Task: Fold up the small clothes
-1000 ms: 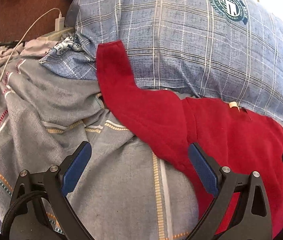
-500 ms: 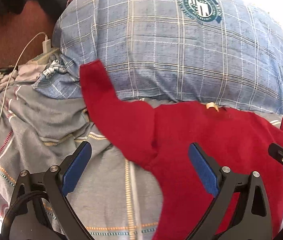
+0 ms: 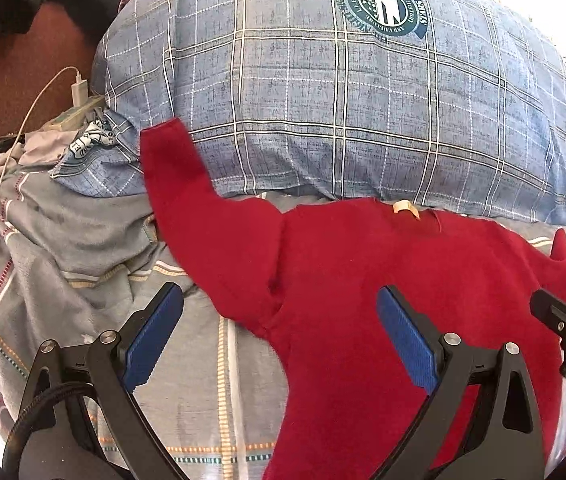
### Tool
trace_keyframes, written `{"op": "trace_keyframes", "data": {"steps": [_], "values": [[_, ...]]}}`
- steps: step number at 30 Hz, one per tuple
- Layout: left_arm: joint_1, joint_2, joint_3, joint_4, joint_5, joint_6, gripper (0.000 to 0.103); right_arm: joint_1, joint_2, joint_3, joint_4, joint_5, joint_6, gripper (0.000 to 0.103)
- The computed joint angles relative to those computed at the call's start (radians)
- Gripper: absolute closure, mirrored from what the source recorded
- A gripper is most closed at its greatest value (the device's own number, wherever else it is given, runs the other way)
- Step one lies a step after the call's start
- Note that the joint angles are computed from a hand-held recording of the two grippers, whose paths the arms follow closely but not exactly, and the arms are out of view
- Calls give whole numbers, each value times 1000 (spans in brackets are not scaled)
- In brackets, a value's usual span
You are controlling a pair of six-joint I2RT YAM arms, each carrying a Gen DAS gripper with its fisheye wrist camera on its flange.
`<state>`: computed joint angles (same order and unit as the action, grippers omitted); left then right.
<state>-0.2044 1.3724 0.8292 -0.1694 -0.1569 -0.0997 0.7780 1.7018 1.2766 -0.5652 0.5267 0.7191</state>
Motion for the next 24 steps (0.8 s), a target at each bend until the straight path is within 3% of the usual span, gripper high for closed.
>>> {"op": "trace_keyframes", "data": {"steps": [24], "values": [[25,116,50,39,5,17,5,-1,106,55,69,-47,-64,0]]}}
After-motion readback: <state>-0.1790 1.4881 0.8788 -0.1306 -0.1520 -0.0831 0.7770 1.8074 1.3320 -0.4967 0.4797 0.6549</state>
